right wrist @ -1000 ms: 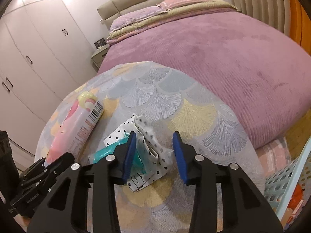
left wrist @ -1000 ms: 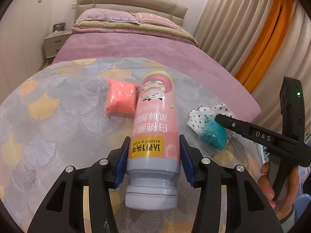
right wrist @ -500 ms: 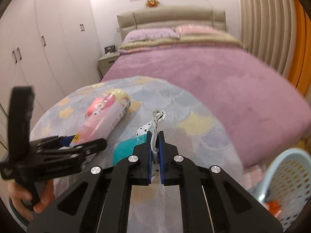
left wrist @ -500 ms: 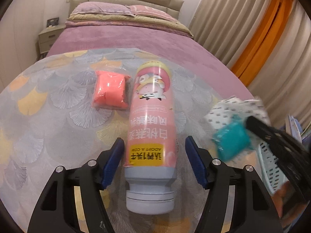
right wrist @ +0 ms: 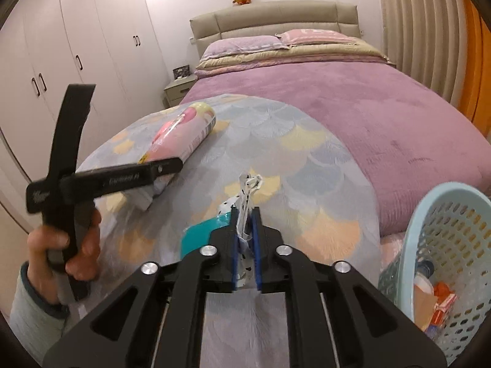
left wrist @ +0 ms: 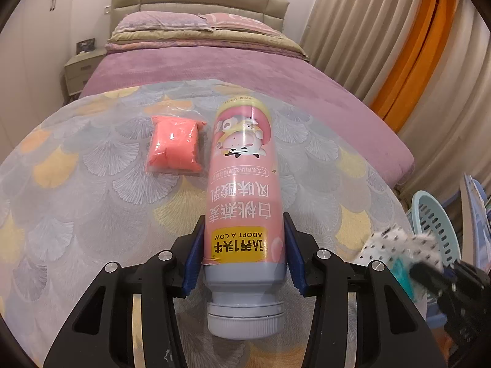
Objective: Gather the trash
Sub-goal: 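Grasp the dotted paper with the right tool while the left tool holds the pink bottle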
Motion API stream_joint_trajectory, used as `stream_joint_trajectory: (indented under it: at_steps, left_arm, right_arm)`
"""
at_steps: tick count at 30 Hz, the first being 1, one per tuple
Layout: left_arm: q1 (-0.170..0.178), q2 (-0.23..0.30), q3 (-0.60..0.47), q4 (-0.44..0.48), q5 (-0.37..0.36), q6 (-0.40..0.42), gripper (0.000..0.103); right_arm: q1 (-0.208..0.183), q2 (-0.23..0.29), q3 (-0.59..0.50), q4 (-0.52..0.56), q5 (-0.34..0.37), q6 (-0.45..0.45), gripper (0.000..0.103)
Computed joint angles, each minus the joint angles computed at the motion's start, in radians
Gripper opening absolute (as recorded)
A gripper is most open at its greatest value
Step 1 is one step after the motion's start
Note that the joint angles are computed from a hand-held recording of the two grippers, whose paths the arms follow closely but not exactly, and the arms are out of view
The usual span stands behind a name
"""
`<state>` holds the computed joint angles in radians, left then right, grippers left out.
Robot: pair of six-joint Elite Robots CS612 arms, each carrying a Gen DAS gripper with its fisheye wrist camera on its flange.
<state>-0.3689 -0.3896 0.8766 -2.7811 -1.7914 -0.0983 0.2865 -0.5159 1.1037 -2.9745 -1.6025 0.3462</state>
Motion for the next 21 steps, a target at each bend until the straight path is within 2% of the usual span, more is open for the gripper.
stream_joint_trajectory:
  at_steps: [3,5,6,8,12,13,17,21]
  left_arm:
    - [-0.001,-0.001,0.002,-0.003,0.0,0.001,0.045]
    - [-0.001,-0.002,0.005,-0.006,-0.002,0.005,0.045]
    - [-0.001,0.0,0.002,-0.005,-0.002,0.006,0.045]
    - [-0.002,0.0,0.001,-0.004,0.0,0.01,0.045]
    - [-0.003,0.0,0.0,-0.003,0.003,0.014,0.045]
    - [-0.003,0.0,0.0,-0.003,0.002,0.015,0.045]
    - [-0.003,0.0,0.0,-0.003,0.003,0.014,0.045]
    - [-0.004,-0.001,0.001,-0.004,0.007,0.017,0.045]
  right_arm:
    - [-0.013,-0.009,0.028,-0.026,0.09,0.002,0.033]
    - [-0.013,-0.013,0.044,-0.059,0.098,-0.005,0.069]
    - [-0.011,-0.016,0.053,-0.077,0.088,-0.007,0.072]
    - [-0.01,-0.017,0.06,-0.087,0.088,-0.006,0.072]
    - [-0.021,-0.018,0.064,-0.103,0.074,0.081,0.071]
    - [-0.023,-0.018,0.06,-0.089,0.053,0.1,0.068]
    - [-0.028,-0.016,0.04,-0.017,0.048,0.108,0.035]
    - [-0.032,-0.014,0.044,-0.013,0.071,0.11,0.034]
